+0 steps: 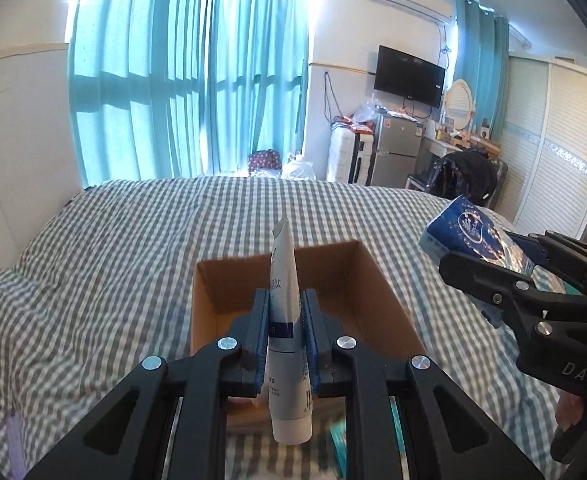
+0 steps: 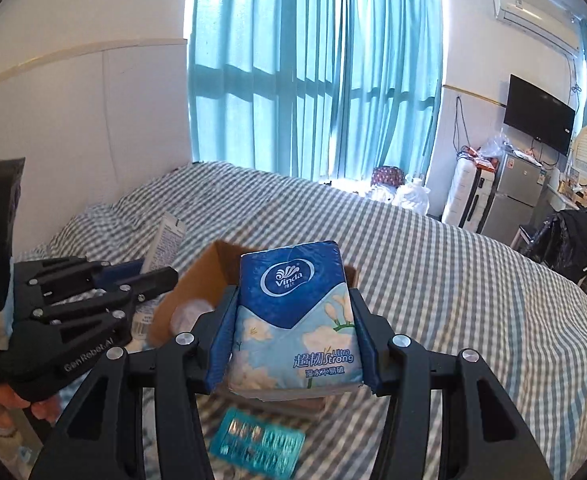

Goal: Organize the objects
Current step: 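Carry the tube and tissue pack over the box and release both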

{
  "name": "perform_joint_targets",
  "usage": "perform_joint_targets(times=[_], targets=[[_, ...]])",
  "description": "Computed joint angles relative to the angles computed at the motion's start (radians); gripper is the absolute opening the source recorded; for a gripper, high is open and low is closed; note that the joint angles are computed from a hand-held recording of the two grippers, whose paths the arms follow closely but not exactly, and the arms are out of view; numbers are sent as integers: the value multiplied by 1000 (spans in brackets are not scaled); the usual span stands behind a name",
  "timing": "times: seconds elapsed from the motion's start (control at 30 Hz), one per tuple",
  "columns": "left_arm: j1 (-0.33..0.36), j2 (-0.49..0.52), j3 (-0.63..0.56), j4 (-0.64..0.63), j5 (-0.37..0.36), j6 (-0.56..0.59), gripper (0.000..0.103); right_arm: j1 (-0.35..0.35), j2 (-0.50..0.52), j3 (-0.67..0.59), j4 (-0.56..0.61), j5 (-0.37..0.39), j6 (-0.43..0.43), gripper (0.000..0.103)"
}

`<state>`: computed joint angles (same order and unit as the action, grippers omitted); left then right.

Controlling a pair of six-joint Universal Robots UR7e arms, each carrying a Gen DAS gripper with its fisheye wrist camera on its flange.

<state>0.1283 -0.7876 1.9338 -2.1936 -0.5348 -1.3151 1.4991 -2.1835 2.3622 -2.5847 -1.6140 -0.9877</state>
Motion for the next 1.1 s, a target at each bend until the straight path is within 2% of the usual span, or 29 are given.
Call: perform_joint_targets(times=[0.17,0.33,0.57,0.77,0.93,1.03,1.1], targets=[[81,28,-3,-142,2,129,16,10,152,-38,-92,1,31,52],[153,70,1,-269,-37,238,16,-2,302,-74,-163,6,79,52],[204,114,20,-407,-81,313,16,-53,426,-87,-214,-7,70,51],[215,132,13,-420,-98,324,16,-88,448,-94,-212,8,66,52],[209,124,21,-441,-112,314,16,-86,411,-84,-209,12,68,53],[188,116,19,-408,-107,301,19,-78,375,-84,-183,23,79,55],[171,107,11,-363,-108,276,25,-69,352,-88,-166,24,91,62]])
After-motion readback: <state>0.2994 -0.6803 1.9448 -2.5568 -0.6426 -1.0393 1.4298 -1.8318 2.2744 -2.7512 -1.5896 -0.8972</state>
